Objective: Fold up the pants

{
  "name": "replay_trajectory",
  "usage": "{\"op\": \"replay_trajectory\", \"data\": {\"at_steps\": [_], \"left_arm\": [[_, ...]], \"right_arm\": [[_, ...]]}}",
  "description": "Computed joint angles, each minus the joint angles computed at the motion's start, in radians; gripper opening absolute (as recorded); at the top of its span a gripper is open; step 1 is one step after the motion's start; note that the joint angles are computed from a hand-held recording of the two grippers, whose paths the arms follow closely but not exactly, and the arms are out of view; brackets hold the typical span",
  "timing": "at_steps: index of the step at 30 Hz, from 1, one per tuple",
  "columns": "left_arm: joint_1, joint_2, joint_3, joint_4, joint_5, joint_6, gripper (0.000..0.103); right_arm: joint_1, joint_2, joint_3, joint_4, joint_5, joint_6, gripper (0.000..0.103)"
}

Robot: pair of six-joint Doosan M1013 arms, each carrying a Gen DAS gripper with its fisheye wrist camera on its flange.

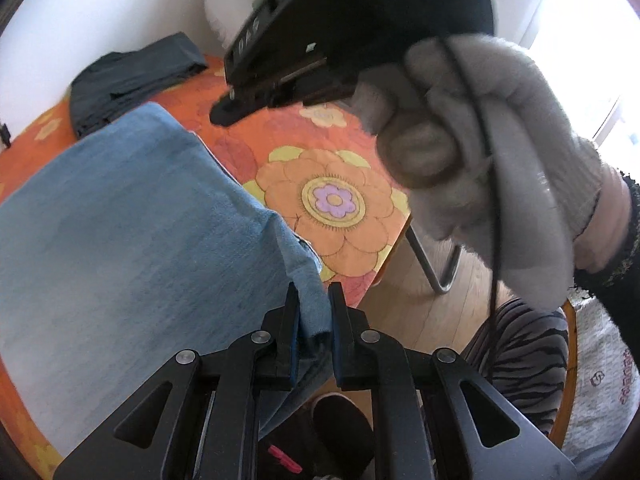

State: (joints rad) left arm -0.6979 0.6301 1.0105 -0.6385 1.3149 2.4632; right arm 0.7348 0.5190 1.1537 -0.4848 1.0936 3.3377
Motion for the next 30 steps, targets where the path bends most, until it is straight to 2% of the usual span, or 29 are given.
{"op": "replay_trajectory", "data": {"at_steps": [2, 3, 5, 7, 9, 10, 15, 19, 22, 26, 28, 30], "left_arm": [[-0.002, 0.005, -0.013, -0.004, 0.01, -0.017, 0.015], [-0.002, -0.004, -0.005, -0.008, 0.004, -0.004, 0.021], [-0.002, -0.016, 0.005, -0.013, -0.012, 0.025, 0.022], [0.003, -0.041, 0.03, -0.016, -0.036, 0.056, 0.04], [0.012, -0.055, 0.041, -0.022, -0.058, 0.07, 0.049], [0.016, -0.059, 0.043, -0.02, -0.072, 0.073, 0.05], [0.041, -0.076, 0.05, 0.029, -0.157, 0.031, 0.054], [0.066, -0.069, 0.032, 0.095, -0.222, -0.052, 0.055], [0.079, -0.053, 0.007, 0.142, -0.241, -0.124, 0.056], [0.095, -0.036, -0.014, 0.177, -0.268, -0.186, 0.056], [0.101, -0.023, -0.032, 0.191, -0.267, -0.208, 0.056], [0.112, -0.001, -0.068, 0.187, -0.229, -0.239, 0.056]], "right_arm": [[0.005, 0.002, -0.012, -0.007, 0.014, -0.027, 0.011], [0.006, 0.003, -0.016, -0.011, 0.018, -0.034, 0.021], [0.013, 0.007, -0.028, -0.028, 0.044, -0.051, 0.035], [0.018, 0.009, -0.035, -0.043, 0.062, -0.061, 0.04], [0.024, 0.012, -0.041, -0.046, 0.068, -0.083, 0.046], [0.025, 0.012, -0.042, -0.048, 0.067, -0.092, 0.048], [0.038, 0.033, -0.071, -0.062, 0.086, -0.153, 0.07], [0.034, 0.055, -0.091, -0.03, 0.098, -0.206, 0.077], [0.03, 0.069, -0.1, -0.025, 0.111, -0.219, 0.078], [0.024, 0.074, -0.095, -0.009, 0.095, -0.212, 0.087], [0.019, 0.076, -0.093, 0.007, 0.094, -0.219, 0.091], [0.014, 0.075, -0.086, 0.016, 0.092, -0.213, 0.094]]}}
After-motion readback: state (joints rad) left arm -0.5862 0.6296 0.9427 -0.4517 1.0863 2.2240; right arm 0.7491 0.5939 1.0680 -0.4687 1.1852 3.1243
